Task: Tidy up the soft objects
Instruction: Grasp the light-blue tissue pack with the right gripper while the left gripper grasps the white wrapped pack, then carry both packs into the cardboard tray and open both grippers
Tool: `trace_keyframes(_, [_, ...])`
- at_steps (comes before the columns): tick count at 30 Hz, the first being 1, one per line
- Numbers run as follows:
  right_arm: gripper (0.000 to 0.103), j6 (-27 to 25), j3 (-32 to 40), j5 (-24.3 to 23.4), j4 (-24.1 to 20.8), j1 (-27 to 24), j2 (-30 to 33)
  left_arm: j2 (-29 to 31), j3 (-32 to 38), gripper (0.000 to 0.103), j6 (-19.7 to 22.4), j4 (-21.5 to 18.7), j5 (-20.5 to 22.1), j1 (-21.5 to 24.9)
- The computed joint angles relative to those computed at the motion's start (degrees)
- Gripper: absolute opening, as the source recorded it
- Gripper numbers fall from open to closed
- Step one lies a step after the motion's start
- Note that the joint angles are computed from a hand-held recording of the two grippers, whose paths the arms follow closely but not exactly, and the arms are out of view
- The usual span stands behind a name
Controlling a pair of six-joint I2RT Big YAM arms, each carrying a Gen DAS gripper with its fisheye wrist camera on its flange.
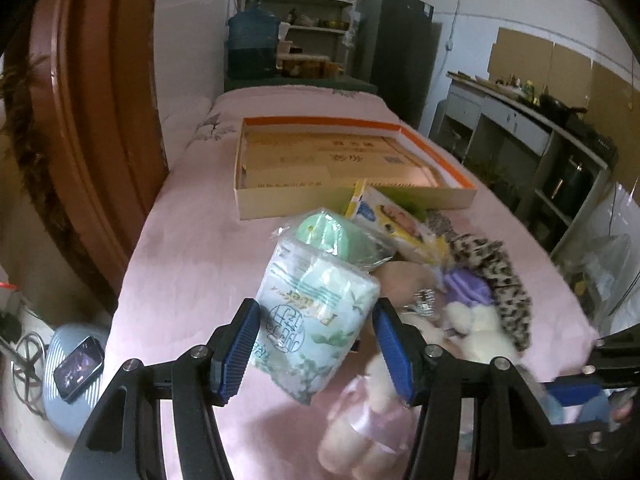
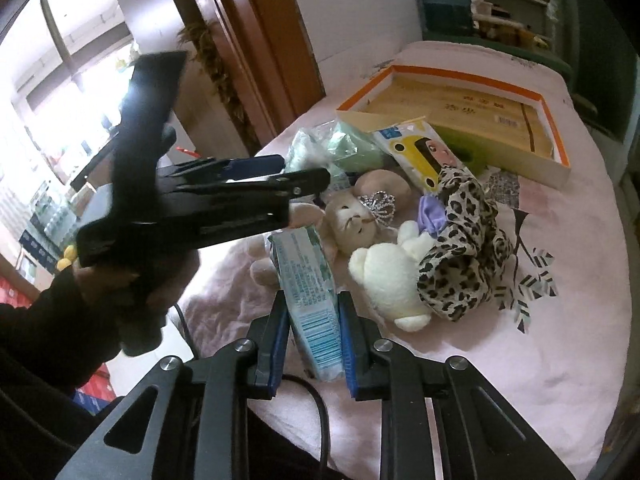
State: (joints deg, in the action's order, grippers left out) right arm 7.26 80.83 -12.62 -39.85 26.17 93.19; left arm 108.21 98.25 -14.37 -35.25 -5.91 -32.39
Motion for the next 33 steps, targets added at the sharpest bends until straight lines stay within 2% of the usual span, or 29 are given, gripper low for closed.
trace_keyframes(4, [0.024,0.44,-0.04,-0.07,0.34,-0.23,0.12,1.49,0.96,0.059,-1.83,-2.58,0.00,0.74])
trace_keyframes(6, [0.024,0.80,0.01,-0.35,0.48,-0.35,0.20,1.27,0.09,0.059,-5.41,-2.28,1.66,1.67])
trace_keyframes(7, [0.024,0.94,0.01,-0.52,0.62,-0.39,0.24,1.21,-0.25,0.058,-7.40,-2.14,3.33,2.29])
trace_keyframes(8, [0.024,1.07,0.02,-0.67,0.73,-0.42,0.27,1.12,-0.77,0.056,-9.59,-1.67,6.76,3.30])
trace_keyframes(10, [0.024,1.21,-0.07,-0.78,1.20,-0.47,0.19,0.44,-2.45,0.055,-10.00,1.03,10.24,4.28])
trace_keyframes(11, [0.024,1.23,-0.22,-0.73,1.58,-0.50,0.03,0.23,-3.01,0.054,-8.93,1.99,14.11,5.03])
trace_keyframes(13, [0.024,1.36,-0.43,-0.83,2.33,-0.69,-0.33,-0.52,-4.33,0.056,-9.04,3.21,18.11,5.53])
trace_keyframes(15, [0.024,1.75,-0.57,-1.04,2.98,-0.97,-0.55,-1.95,-6.70,0.057,-11.00,5.93,17.53,5.61])
trace_keyframes(18, [0.024,2.34,-0.40,-0.80,3.28,-1.29,-0.59,-2.70,-6.81,0.056,-8.15,4.24,15.81,5.19])
trace_keyframes(19, [0.024,2.52,-0.38,-0.92,3.35,-1.40,-0.58,-3.19,-7.41,0.042,-8.24,4.87,14.96,5.13])
trace_keyframes(20, [0.024,2.72,-0.32,-1.11,3.36,-1.50,-0.52,-3.29,-7.56,0.020,-8.65,4.96,15.02,5.20])
trace_keyframes(22, [0.024,2.87,-0.25,-1.29,3.26,-1.60,-0.43,-3.00,-7.09,0.018,-9.33,4.02,14.14,5.27])
trace_keyframes(33, [0.024,2.65,-0.60,-0.36,5.00,-2.69,-1.19,-4.95,-7.08,0.017,-6.62,6.37,12.28,4.56])
